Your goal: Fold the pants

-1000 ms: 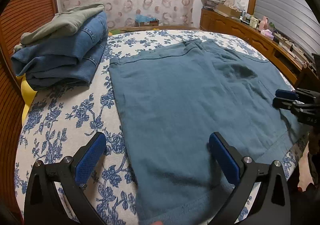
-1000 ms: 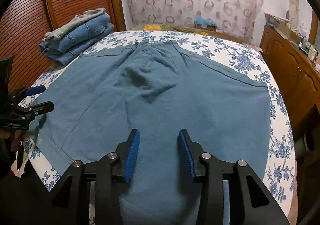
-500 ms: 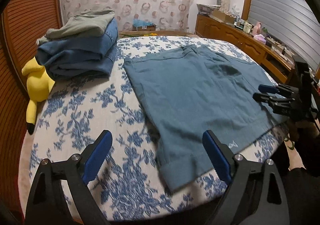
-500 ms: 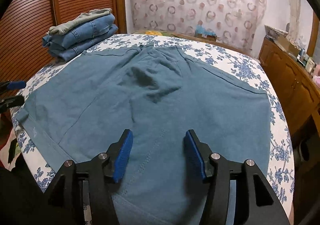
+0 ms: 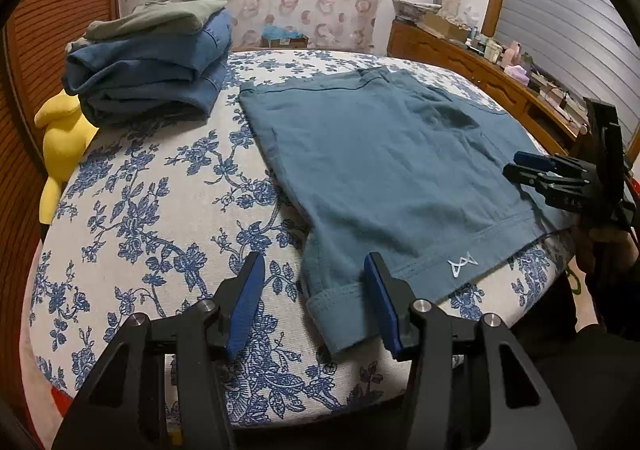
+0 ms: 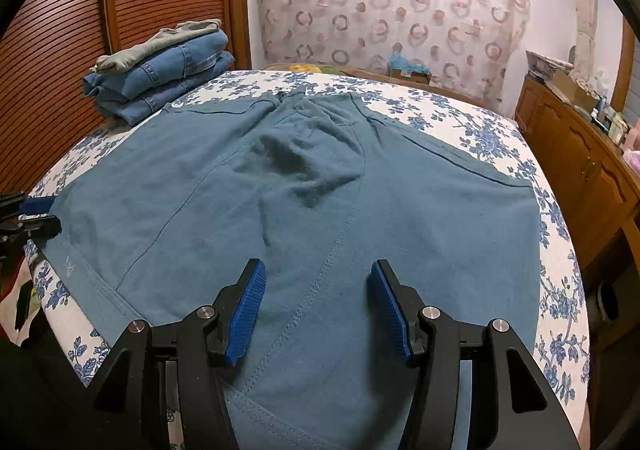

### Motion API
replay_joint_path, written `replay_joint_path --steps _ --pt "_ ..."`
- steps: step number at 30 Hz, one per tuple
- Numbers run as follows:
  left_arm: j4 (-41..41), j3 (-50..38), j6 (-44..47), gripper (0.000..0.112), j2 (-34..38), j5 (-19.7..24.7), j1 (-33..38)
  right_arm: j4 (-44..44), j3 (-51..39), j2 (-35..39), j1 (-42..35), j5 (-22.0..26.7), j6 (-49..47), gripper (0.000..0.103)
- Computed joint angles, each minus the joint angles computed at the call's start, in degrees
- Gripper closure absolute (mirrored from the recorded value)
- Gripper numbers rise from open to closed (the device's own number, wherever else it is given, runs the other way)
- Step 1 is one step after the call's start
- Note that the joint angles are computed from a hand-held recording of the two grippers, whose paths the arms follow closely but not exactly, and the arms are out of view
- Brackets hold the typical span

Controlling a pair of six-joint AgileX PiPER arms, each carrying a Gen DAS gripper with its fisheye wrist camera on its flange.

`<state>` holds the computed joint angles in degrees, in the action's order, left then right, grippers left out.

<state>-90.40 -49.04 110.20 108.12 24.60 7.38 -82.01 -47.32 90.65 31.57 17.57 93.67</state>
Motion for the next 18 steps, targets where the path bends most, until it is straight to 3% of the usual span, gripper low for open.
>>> replay_joint_path --steps 1,3,4,8,13,16,18 --pt "0.19 -0.23 -0.12 0.059 0.18 0.13 -0.01 -0.06 -0.06 0.07 -0.05 -0.01 0.05 0.046" --pt "0.09 -0.58 0.15 0.074 0.48 0.42 -0.20 -0.15 -0.26 0.30 -0.14 -0.08 0.13 0.046" --pt "0.17 -0.71 0.08 0.074 0.62 0.80 -0.26 -0.22 -0.26 0.32 -0.13 -0.07 0.19 0.046" --pt "1.99 -1.69 -1.63 0.102 1.02 2.26 -0.82 -0.24 -0.33 0.43 -0.16 -0.03 0.20 0.046" --pt "5.26 -3.99 -5.09 0.103 0.25 3.77 -2.89 -4.10 0.09 0.08 0.59 2.37 4.95 0.046" --pt "8.98 -6.90 -9.15 0.103 -0.19 3.58 -5.35 -5.88 1.30 -1.73 -1.05 -1.27 6.88 0.046" --pt "11.36 -8.65 -11.85 0.103 -0.32 3.93 -6.72 -7.28 2.06 -2.67 -0.21 0.58 8.06 0.046"
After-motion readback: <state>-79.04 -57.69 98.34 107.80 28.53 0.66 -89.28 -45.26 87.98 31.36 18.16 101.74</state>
